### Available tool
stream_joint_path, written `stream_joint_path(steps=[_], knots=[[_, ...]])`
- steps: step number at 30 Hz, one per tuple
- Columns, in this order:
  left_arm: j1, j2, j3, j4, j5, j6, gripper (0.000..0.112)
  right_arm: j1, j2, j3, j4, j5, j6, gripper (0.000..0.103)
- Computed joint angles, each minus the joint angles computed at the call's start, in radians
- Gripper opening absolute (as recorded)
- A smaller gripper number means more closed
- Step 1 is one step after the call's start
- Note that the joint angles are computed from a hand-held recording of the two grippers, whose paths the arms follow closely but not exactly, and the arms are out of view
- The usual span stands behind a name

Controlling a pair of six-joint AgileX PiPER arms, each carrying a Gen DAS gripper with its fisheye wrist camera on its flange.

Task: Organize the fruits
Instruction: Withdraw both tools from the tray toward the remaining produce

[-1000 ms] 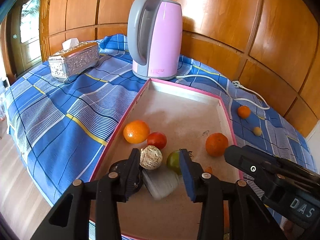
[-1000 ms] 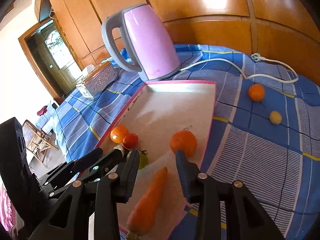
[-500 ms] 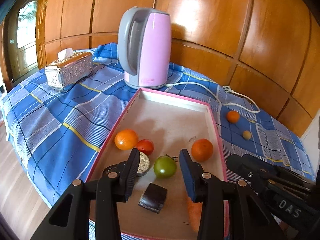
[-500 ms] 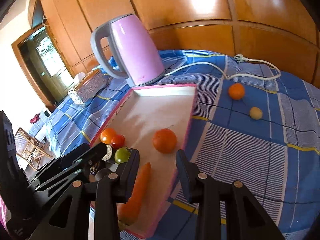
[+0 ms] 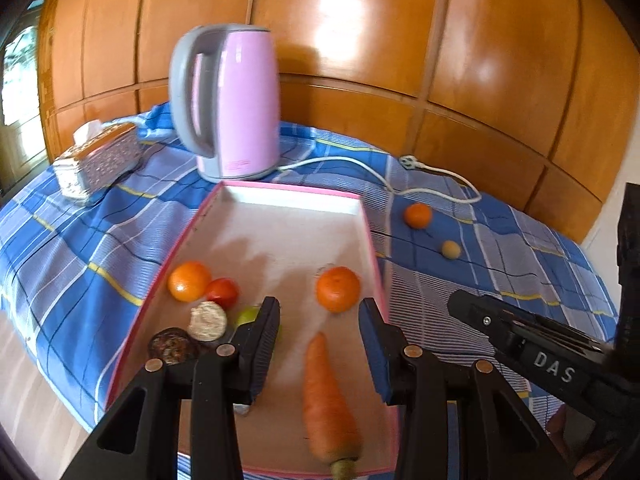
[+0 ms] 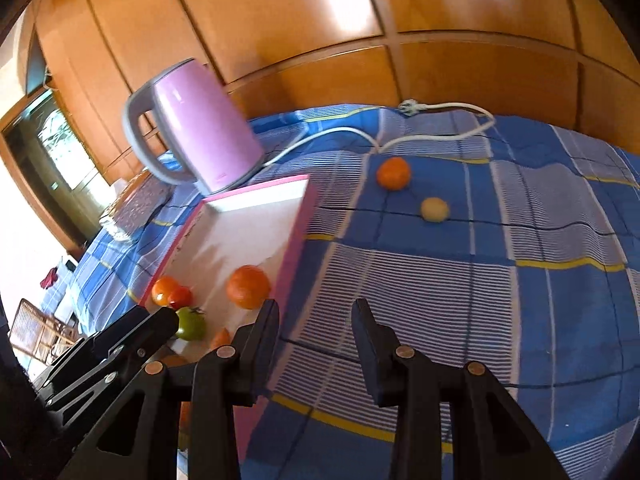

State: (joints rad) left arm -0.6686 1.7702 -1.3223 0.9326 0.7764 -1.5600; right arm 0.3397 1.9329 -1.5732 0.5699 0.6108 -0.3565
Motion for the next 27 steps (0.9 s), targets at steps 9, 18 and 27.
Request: stream_joint_path(steps=[9,18,27], knots=[[0.007,0.093,-0.158,-0.077,0.0,0.15,0.042,-0.05,0.036,-0.033,-0.073,-0.003,0.062,0.038],[0.037,0.214,-0.36,-0.186,0.017,0.338,0.042,-0.072,0.105,-0.118,-0.148,0.024,0.115,0.038],[0.093,0.33,-0.562,-0.312,0.05,0.496,0.041,-0.076,0.228,-0.312,-0.252,0.071,0.197,0.038]])
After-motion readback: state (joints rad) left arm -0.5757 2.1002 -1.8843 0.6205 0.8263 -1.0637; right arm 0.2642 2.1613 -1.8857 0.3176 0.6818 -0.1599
